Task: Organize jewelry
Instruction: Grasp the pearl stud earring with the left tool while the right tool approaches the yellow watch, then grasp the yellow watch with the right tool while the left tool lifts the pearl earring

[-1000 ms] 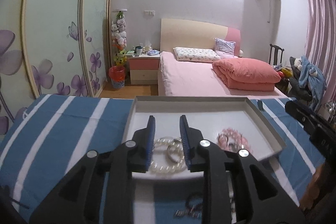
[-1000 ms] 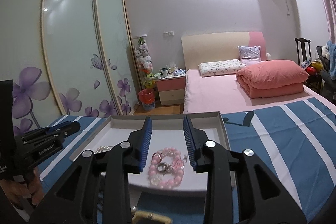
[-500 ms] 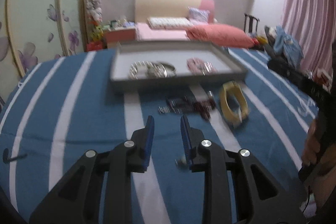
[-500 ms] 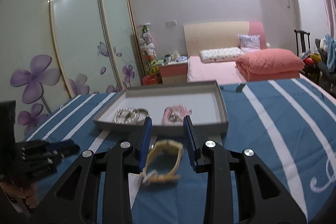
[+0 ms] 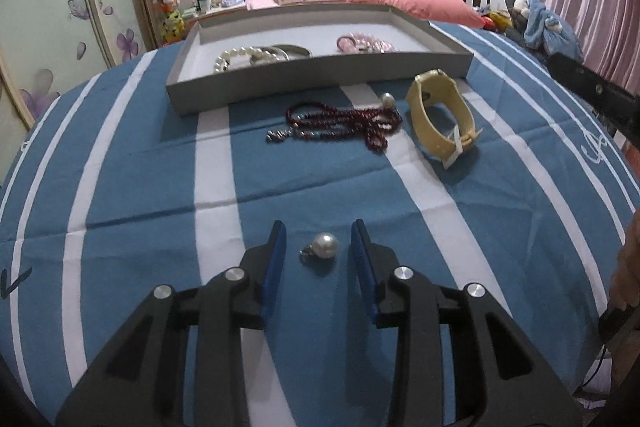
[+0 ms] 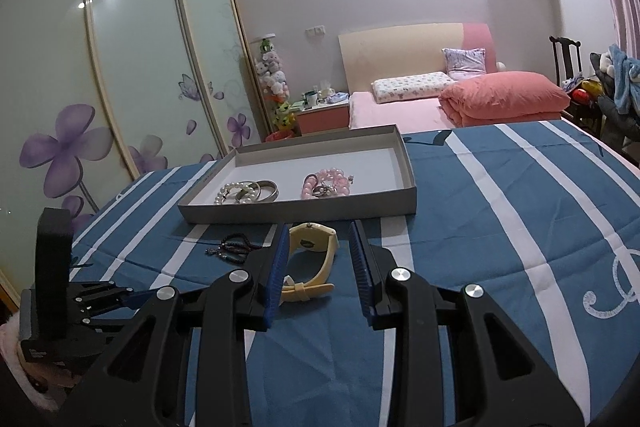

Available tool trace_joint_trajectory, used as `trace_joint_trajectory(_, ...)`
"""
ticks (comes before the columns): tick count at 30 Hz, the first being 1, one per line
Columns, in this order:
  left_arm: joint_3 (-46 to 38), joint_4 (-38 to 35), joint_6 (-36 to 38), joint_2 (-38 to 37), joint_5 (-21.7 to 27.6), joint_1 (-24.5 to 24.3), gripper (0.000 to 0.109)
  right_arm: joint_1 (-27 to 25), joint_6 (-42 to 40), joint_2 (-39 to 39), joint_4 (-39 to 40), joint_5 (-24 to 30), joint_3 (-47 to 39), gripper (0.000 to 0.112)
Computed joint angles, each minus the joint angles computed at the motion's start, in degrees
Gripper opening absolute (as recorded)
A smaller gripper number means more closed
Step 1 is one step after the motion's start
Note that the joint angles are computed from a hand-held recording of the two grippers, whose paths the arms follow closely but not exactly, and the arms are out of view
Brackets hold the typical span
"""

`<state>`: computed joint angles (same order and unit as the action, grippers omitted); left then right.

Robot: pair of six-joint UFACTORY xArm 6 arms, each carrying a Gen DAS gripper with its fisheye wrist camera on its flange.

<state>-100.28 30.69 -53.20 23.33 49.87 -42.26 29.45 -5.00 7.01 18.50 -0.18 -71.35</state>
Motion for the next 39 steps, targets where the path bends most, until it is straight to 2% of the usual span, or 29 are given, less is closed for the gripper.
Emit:
trace_joint_trajectory(2,-0.55,0.42,-0.03,0.35,0.79,-0.27,0.032,0.12,-1.74,0.14,1.93,0.33,-0.25,0.032)
trace_joint_trajectory(5,-0.68,1.10,-0.48,0.28,1.62,-0.40,0.017,0.30,-4.01,0.36,4.36,1.07,-0.61,0.032)
trace_joint_trajectory(10,-1.81,3.25,-0.94,0.58,4.98,-0.05,0.017,0.31,-3.96,0.83,4.49,3.20,-1.78,0.032)
trace_joint_trajectory(14,-2.07,4.95,-3.91,0.22,8.29,2.30,0.017,0.22,-2.83,1.81,3.28,5.37,-3.45,0.033)
trace_joint_trajectory(17,-1.08,4.51,-6.01,-0.60,7.94,4.45,0.017,0.36,-0.63,3.13,0.78,7.77,-5.43,0.033)
trace_joint_trajectory(22,1.71,3.64,-7.65,-2.49,5.32,6.21,0.017,0.48,7.34,5.74,-8.67,11.34,-9.16,0.051)
trace_joint_trajectory(26,2.78,3.08,-7.94,-3.26,4.05,6.66,0.017,0.43,20.10,9.29,-22.33,17.25,-14.92,0.076)
trace_joint_trajectory(27,2.64,2.91,-7.93,-3.06,3.74,6.82,0.017,0.44,21.77,10.06,-24.15,18.62,-16.22,0.077)
trace_joint_trajectory(30,2.75,2.73,-8.10,-3.12,3.41,6.81,0.017,0.68,25.19,13.37,-27.44,24.20,-21.65,0.079)
trace_joint_trajectory(32,2.77,2.58,-8.10,-3.03,3.02,7.01,0.017,0.85,25.35,15.84,-26.87,27.92,-25.51,0.079)
trace_joint_trajectory(37,3.39,2.41,-8.31,-3.35,2.29,7.22,0.017,1.10,24.81,18.26,-26.60,32.86,-29.27,0.079)
trace_joint_trajectory(38,3.39,2.40,-8.29,-3.37,2.30,7.23,0.017,1.05,24.51,18.15,-26.42,33.10,-29.06,0.077)
trace_joint_trajectory(39,3.38,2.43,-8.28,-3.35,2.34,7.22,0.017,1.01,24.11,17.90,-26.04,33.26,-28.72,0.070)
